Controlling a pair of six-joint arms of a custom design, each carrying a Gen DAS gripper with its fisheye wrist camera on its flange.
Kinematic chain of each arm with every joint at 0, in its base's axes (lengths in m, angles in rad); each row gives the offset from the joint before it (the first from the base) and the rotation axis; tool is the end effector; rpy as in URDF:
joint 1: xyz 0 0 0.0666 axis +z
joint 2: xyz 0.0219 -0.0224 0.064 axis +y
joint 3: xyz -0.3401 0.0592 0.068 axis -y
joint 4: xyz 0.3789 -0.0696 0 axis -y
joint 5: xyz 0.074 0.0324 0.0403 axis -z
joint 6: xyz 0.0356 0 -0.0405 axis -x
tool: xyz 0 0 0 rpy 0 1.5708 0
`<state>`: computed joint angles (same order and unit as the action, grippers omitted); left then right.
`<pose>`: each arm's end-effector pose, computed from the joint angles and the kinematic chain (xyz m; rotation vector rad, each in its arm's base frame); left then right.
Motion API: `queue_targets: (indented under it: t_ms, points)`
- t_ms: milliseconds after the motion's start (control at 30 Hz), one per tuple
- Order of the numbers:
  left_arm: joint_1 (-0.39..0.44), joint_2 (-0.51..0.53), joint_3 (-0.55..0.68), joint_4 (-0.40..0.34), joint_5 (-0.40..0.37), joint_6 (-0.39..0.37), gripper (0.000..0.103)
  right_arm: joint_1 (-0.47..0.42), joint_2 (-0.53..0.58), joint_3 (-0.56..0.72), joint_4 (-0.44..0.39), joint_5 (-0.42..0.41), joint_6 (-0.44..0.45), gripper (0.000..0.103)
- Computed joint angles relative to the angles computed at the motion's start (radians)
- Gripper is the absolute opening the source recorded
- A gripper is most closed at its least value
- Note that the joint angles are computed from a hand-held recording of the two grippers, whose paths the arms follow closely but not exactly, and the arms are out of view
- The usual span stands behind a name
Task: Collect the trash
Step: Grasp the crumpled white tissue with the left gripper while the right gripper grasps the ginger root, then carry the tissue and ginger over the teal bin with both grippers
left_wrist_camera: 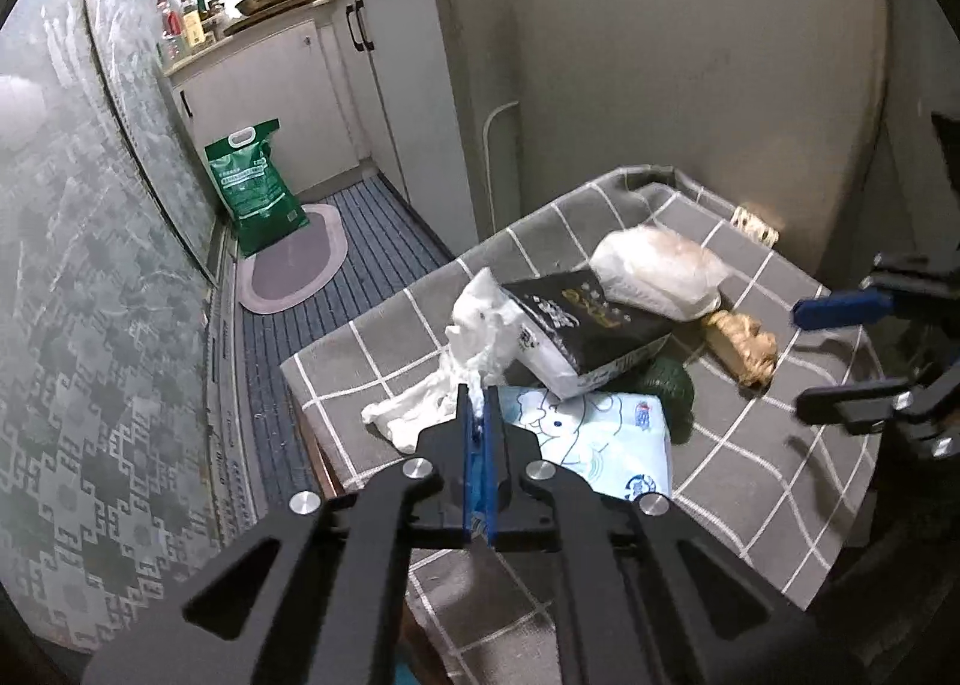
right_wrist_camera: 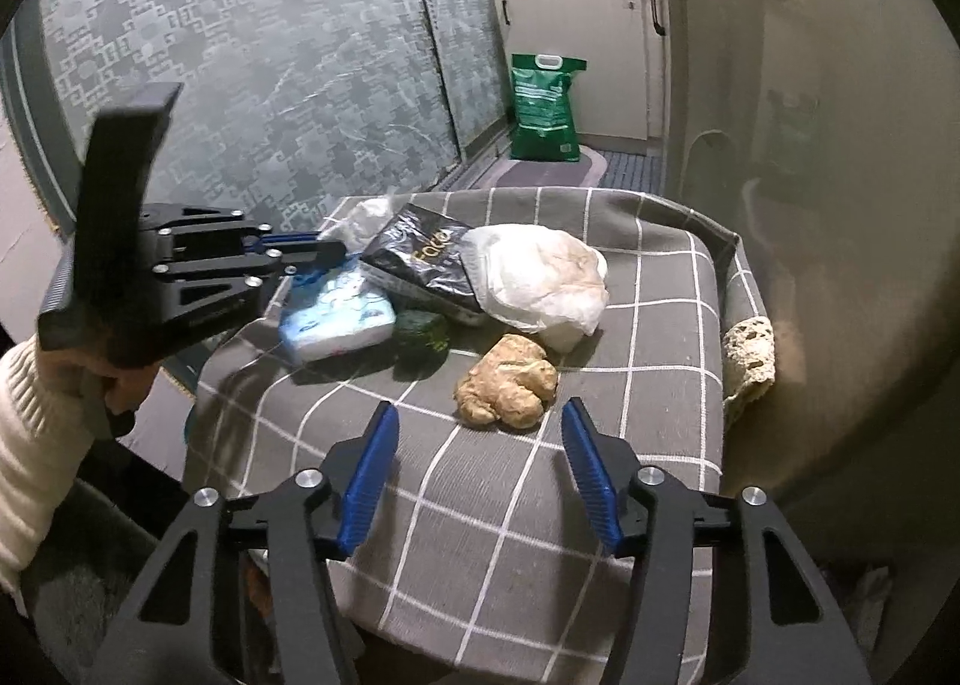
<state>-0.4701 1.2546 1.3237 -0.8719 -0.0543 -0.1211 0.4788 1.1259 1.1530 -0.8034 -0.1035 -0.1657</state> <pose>0.3883 -0.1956 0.4222 0.6668 2.2790 -0.1031 0.3478 0.1842 0.4003 -0.4228 2.3466 0.4339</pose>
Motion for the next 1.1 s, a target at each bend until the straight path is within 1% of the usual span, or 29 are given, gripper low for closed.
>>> queue_targets:
  t_ms: [233, 300, 367, 500, 533, 600, 700, 767, 833, 933, 1100]
  points:
    - [0.011, -0.052, -0.009, 0.032, 0.052, 0.061, 0.003, 0.024, 0.04, 0.015, 0.007, 0.083, -0.024, 0.053]
    - [0.012, -0.076, -0.022, 0.048, 0.054, 0.092, 0.003, 0.03, 0.051, 0.023, 0.004, 0.109, -0.034, 0.05]
    - [0.02, -0.1, -0.032, 0.055, 0.072, 0.13, 0.003, 0.033, 0.057, 0.024, 0.007, 0.117, -0.047, 0.049]
    - [0.025, -0.157, -0.062, 0.075, 0.074, 0.174, 0.003, 0.049, 0.081, 0.039, 0.009, 0.148, -0.063, 0.048]
    - [0.032, -0.169, -0.069, 0.077, 0.081, 0.185, 0.003, 0.051, 0.087, 0.042, 0.006, 0.157, -0.065, 0.046]
    - [0.04, -0.199, -0.085, 0.078, 0.077, 0.216, 0.003, 0.058, 0.104, 0.058, -0.008, 0.188, -0.069, 0.039]
    - [0.054, -0.235, -0.106, 0.074, 0.068, 0.24, 0.003, 0.062, 0.102, 0.06, -0.022, 0.202, -0.073, 0.038]
    - [0.063, -0.258, -0.125, 0.071, 0.058, 0.248, 0.003, 0.07, 0.099, 0.066, -0.032, 0.227, -0.07, 0.037]
    - [0.076, -0.28, -0.145, 0.06, 0.052, 0.256, 0.003, 0.079, 0.083, 0.068, -0.038, 0.236, -0.069, 0.037]
    - [0.103, -0.313, -0.17, 0.048, 0.056, 0.259, 0.003, 0.105, 0.056, 0.074, -0.049, 0.272, -0.063, 0.037]
    - [0.153, -0.383, -0.218, 0.034, 0.078, 0.279, 0.003, 0.145, 0.033, 0.105, -0.057, 0.269, -0.029, 0.037]
